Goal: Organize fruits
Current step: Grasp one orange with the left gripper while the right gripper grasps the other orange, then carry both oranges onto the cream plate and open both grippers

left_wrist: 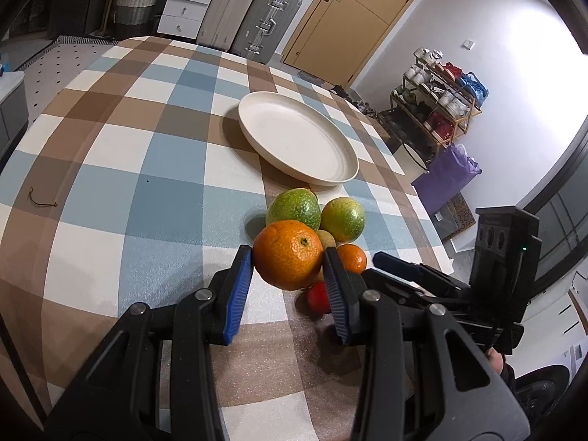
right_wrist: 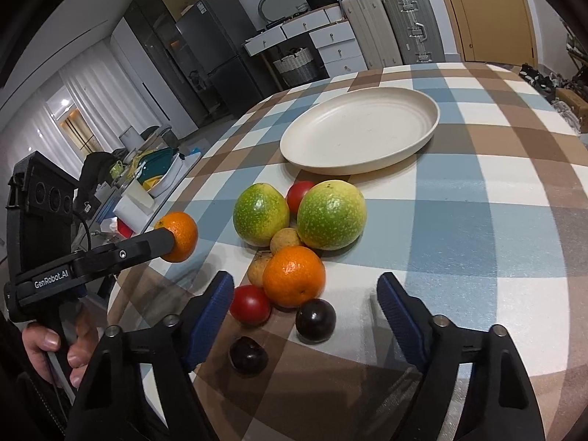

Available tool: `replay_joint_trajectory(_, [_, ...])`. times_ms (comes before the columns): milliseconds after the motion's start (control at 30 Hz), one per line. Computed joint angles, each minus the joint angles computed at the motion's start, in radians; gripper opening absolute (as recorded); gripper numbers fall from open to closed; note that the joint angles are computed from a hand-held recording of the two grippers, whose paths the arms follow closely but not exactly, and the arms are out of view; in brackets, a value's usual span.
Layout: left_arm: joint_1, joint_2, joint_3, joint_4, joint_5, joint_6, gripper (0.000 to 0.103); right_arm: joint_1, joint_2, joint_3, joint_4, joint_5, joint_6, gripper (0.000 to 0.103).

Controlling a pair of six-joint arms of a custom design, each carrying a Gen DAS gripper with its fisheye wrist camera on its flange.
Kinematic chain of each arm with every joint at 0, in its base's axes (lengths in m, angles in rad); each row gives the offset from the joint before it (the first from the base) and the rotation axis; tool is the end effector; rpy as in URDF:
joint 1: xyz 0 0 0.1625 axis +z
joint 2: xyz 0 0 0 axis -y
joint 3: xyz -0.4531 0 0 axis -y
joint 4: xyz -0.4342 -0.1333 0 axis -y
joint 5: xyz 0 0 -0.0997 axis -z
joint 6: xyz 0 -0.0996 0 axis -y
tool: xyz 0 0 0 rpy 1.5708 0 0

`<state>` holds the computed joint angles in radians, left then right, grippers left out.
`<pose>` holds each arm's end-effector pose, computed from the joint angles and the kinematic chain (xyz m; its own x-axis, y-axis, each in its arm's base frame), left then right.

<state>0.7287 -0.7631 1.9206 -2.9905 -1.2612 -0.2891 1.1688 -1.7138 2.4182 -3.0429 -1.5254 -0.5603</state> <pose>-0.3556 -0.5368 0.0122 -0.8698 0.4473 -0.2082 0.4930 0.8040 -0.3323 -0.0325 -0.4286 0.3274 -0.9388 -0.0454 0.3414 -0.2567 0.7532 -0.6057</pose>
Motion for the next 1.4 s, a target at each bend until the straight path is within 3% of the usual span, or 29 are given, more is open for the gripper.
replay_joint_trajectory(200, [-0.003, 0.007, -0.014, 0.000, 0.008, 0.007, 0.036, 0.009, 0.027, -0.018, 0.029, -0.003, -0.007, 0.068])
replay_joint_trajectory(267, [-0.001, 0.010, -0.024, 0.004, 0.005, 0.005, 0.036, 0.004, 0.032, -0.029, 0.062, 0.000, -0.002, 0.050])
replay_joint_trajectory(367, [0.001, 0.016, -0.040, 0.018, 0.005, 0.003, 0.036, -0.015, 0.031, -0.032, 0.078, 0.032, 0.000, 0.042])
replay_joint_trajectory(667, [0.003, 0.035, -0.099, 0.065, 0.007, 0.027, 0.036, -0.050, -0.001, -0.020, 0.096, 0.106, -0.004, 0.039])
replay_joint_trajectory(1067, [0.019, 0.100, -0.238, 0.151, -0.005, 0.055, 0.036, -0.110, -0.088, -0.022, 0.102, 0.287, -0.014, 0.039])
replay_joint_trajectory(1233, [0.025, 0.145, -0.327, 0.201, -0.009, 0.081, 0.036, -0.090, -0.063, -0.085, 0.118, 0.301, 0.016, 0.039])
replay_joint_trajectory(1400, [0.037, 0.231, -0.473, 0.273, 0.005, 0.114, 0.036, -0.052, -0.020, -0.157, 0.116, 0.273, -0.011, 0.039])
